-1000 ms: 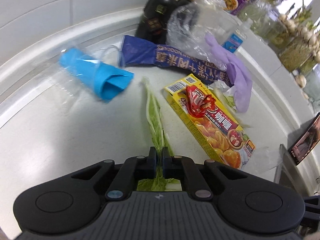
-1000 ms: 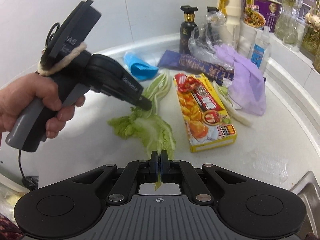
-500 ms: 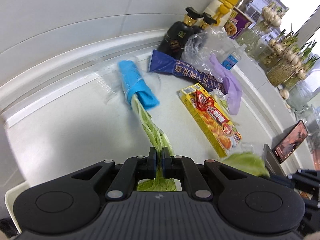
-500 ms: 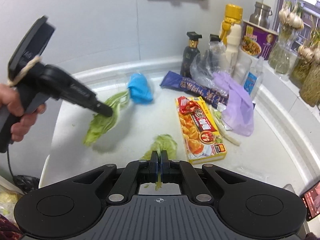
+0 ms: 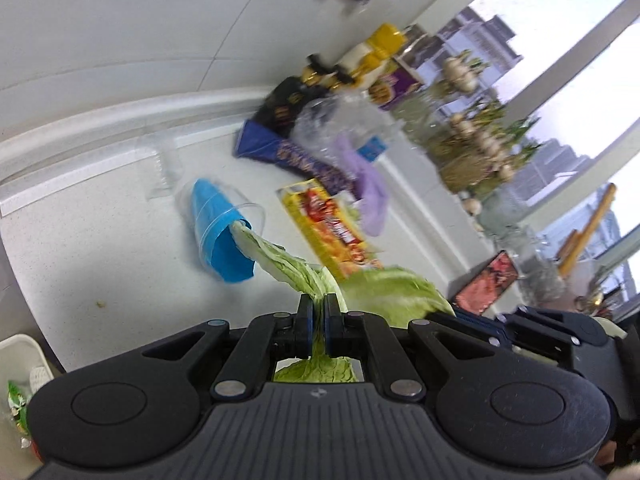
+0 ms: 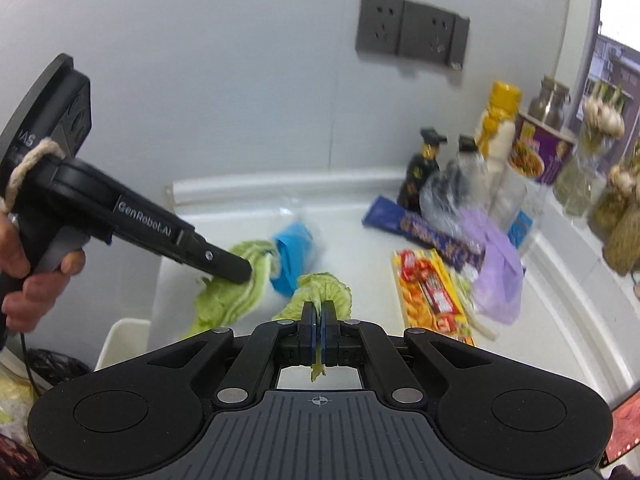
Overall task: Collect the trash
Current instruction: 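Carry both cabbage leaves over the white bin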
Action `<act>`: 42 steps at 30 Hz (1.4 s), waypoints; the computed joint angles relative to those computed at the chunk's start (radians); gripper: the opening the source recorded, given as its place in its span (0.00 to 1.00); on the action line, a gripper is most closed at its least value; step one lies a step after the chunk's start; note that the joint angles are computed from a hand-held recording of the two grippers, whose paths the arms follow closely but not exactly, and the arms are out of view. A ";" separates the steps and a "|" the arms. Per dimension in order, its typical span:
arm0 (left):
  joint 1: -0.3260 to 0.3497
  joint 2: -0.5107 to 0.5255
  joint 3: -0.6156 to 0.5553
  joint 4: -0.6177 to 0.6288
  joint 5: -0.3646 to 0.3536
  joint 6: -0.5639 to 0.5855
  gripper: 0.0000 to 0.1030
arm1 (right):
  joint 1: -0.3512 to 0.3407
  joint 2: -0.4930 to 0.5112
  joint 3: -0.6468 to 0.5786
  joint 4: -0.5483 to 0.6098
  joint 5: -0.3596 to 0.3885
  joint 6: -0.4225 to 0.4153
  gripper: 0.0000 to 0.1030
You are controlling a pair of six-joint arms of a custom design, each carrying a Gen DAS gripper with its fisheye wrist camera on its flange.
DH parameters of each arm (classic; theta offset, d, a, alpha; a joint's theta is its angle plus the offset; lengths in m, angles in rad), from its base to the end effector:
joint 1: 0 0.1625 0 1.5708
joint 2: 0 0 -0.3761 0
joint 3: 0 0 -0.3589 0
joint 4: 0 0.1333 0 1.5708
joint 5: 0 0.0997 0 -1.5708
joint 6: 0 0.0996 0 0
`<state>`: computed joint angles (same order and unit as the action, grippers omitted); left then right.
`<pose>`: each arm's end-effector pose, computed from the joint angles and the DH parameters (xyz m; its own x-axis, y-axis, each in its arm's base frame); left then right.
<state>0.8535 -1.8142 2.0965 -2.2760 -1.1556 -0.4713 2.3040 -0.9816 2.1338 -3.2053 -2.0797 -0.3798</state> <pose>-0.1206 -0.4022 0.3853 -0.9835 0.1128 -0.1414 0.1716 0.8287 -0.5327 0.3866 -0.3026 0.1165 -0.5233 -0.6309 0.5728 -0.8473 0.4569 -0.2707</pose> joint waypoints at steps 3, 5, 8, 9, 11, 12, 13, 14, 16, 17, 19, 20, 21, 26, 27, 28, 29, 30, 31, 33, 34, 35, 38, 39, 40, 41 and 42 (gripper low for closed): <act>-0.008 -0.028 0.015 0.002 -0.024 -0.003 0.04 | 0.008 -0.006 0.002 -0.005 0.004 0.005 0.01; -0.007 -0.044 0.026 -0.006 -0.053 0.003 0.04 | 0.014 -0.008 0.005 -0.008 0.003 0.007 0.01; -0.005 -0.042 0.030 -0.055 -0.084 0.034 0.04 | 0.018 -0.010 0.006 -0.004 0.003 0.011 0.01; -0.013 -0.035 0.018 -0.056 -0.071 0.038 0.04 | 0.019 -0.010 0.005 -0.004 0.000 0.010 0.01; -0.028 -0.029 0.000 -0.083 -0.059 0.056 0.04 | 0.023 -0.012 0.005 -0.008 -0.006 0.010 0.01; -0.031 -0.027 -0.008 -0.097 -0.060 0.061 0.04 | 0.024 -0.017 0.008 -0.014 -0.004 0.009 0.00; -0.033 -0.033 -0.009 -0.108 -0.064 0.061 0.04 | 0.025 -0.022 0.011 -0.017 -0.003 0.011 0.01; -0.030 -0.036 -0.009 -0.117 -0.071 0.057 0.04 | 0.025 -0.027 0.014 -0.021 -0.002 0.013 0.00; -0.019 -0.050 0.001 -0.124 -0.091 0.032 0.04 | 0.029 -0.038 0.021 -0.027 -0.005 0.016 0.00; -0.011 -0.058 0.009 -0.124 -0.104 0.016 0.04 | 0.031 -0.044 0.025 -0.026 -0.006 0.020 0.00; 0.001 -0.080 0.031 -0.119 -0.127 -0.012 0.04 | 0.034 -0.059 0.030 -0.013 -0.001 0.032 0.00; 0.002 -0.094 0.040 -0.109 -0.130 -0.027 0.04 | 0.037 -0.066 0.033 -0.006 0.004 0.036 0.00; 0.000 -0.110 0.051 -0.099 -0.130 -0.043 0.04 | 0.040 -0.072 0.036 0.000 0.009 0.039 0.00; -0.032 -0.232 0.112 -0.046 -0.099 -0.129 0.04 | 0.066 -0.084 0.038 0.035 0.042 0.060 0.00; -0.046 -0.262 0.122 -0.026 -0.077 -0.156 0.04 | 0.070 -0.084 0.038 0.045 0.056 0.069 0.00; -0.061 -0.290 0.127 0.003 -0.051 -0.187 0.04 | 0.075 -0.082 0.037 0.054 0.069 0.075 0.00; -0.079 -0.323 0.132 0.039 -0.022 -0.221 0.04 | 0.083 -0.077 0.035 0.060 0.077 0.081 0.01; -0.098 -0.362 0.139 0.075 0.006 -0.252 0.04 | 0.092 -0.072 0.033 0.066 0.085 0.088 0.00; -0.117 -0.400 0.146 0.108 0.032 -0.282 0.04 | 0.100 -0.066 0.031 0.073 0.097 0.098 0.00; -0.148 -0.476 0.156 0.178 0.076 -0.342 0.04 | 0.115 -0.054 0.022 0.091 0.131 0.116 0.00; -0.163 -0.514 0.159 0.218 0.099 -0.368 0.04 | 0.122 -0.046 0.015 0.103 0.149 0.123 0.00; -0.185 -0.555 0.161 0.269 0.129 -0.400 0.04 | 0.129 -0.035 0.005 0.119 0.166 0.128 0.00; -0.235 -0.667 0.159 0.437 0.214 -0.509 0.04 | 0.147 0.013 -0.033 0.164 0.218 0.128 0.00; -0.246 -0.701 0.160 0.492 0.237 -0.549 0.04 | 0.152 0.034 -0.048 0.179 0.233 0.123 0.00; -0.248 -0.733 0.162 0.539 0.251 -0.586 0.04 | 0.157 0.055 -0.064 0.194 0.247 0.120 0.00; -0.245 -0.764 0.165 0.581 0.261 -0.624 0.04 | 0.162 0.078 -0.078 0.206 0.262 0.117 0.00; -0.246 -0.795 0.167 0.624 0.273 -0.663 0.04 | 0.165 0.102 -0.095 0.221 0.276 0.114 0.00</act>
<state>0.6073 -2.6087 2.2635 -1.6517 -0.8825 -1.1343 2.4692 -0.8797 2.0386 -2.9844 -1.8033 -0.2661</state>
